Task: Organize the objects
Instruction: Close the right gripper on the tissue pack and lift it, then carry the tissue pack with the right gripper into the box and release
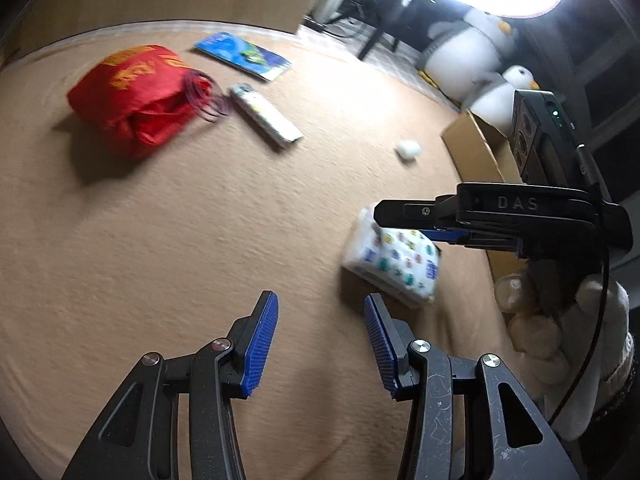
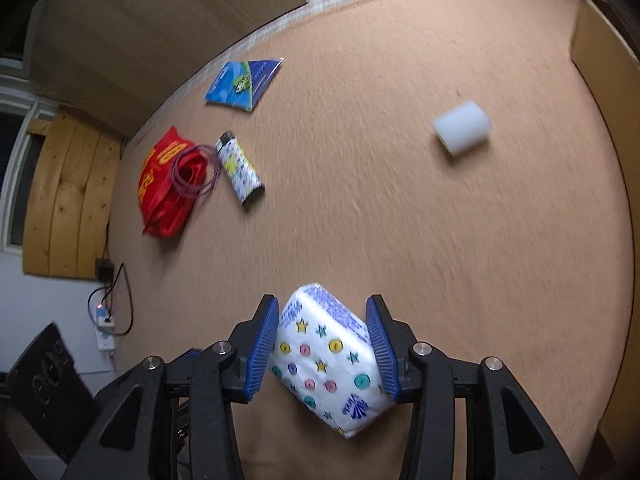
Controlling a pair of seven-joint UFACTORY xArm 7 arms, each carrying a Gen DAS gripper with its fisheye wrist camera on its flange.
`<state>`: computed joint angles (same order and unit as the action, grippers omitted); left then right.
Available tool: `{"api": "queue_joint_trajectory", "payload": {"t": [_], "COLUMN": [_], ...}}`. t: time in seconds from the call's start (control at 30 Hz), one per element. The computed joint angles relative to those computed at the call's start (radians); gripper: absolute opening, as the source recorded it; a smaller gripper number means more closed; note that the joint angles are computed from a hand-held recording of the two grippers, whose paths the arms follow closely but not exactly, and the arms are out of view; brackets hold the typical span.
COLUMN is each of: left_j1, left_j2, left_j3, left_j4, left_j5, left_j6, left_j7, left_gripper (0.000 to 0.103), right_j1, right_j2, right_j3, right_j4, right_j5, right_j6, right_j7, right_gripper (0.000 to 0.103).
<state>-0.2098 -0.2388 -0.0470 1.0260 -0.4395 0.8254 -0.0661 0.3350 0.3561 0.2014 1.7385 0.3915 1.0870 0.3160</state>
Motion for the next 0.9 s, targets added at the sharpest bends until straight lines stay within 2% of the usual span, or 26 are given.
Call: {"api": "queue_joint_trajectory", "payload": {"t": [0.17, 0.43, 0.63, 0.77, 0.9], "left_j1": [-0.026, -0.049, -0.048, -0.046, -0.046], "left_j2": [0.013, 0.037, 0.046, 0.067, 0.100], "left_j3": [-0.016, -0.034, -0.035, -0.036, -0.041], "left_j4": [0.009, 0.031, 0.037, 0.052, 0.077], "left_j5": [-0.022, -0.024, -0.016, -0.008, -0.008], "left_j6": [0.002, 0.007, 0.002, 0.000, 0.002], "left_j7": [0.010, 0.009, 0.005, 0.006, 0.014], "left_gripper": [0.049, 0.049, 0.049, 0.049, 0.049], "right_j1": [-0.035, -0.043, -0.049, -0.017, -0.001], "right_j2": [-0.085, -0.133, -0.145, -0.156, -0.135], "right_j3": [-0.001, -0.005, 0.007, -0.004, -0.003], "right_j4": [-0.102, -0.157, -0.193, -0.184, -0.145], "right_j5": [0.064, 0.107, 0.223, 0.128, 0.061], "right_j6": [-0.024, -0.001, 0.030, -0.004, 0.005], "right_j7": [-0.053, -0.120, -0.178, -0.159, -0.163], "right_gripper": [0.045, 0.045, 0.045, 0.045, 0.045]}}
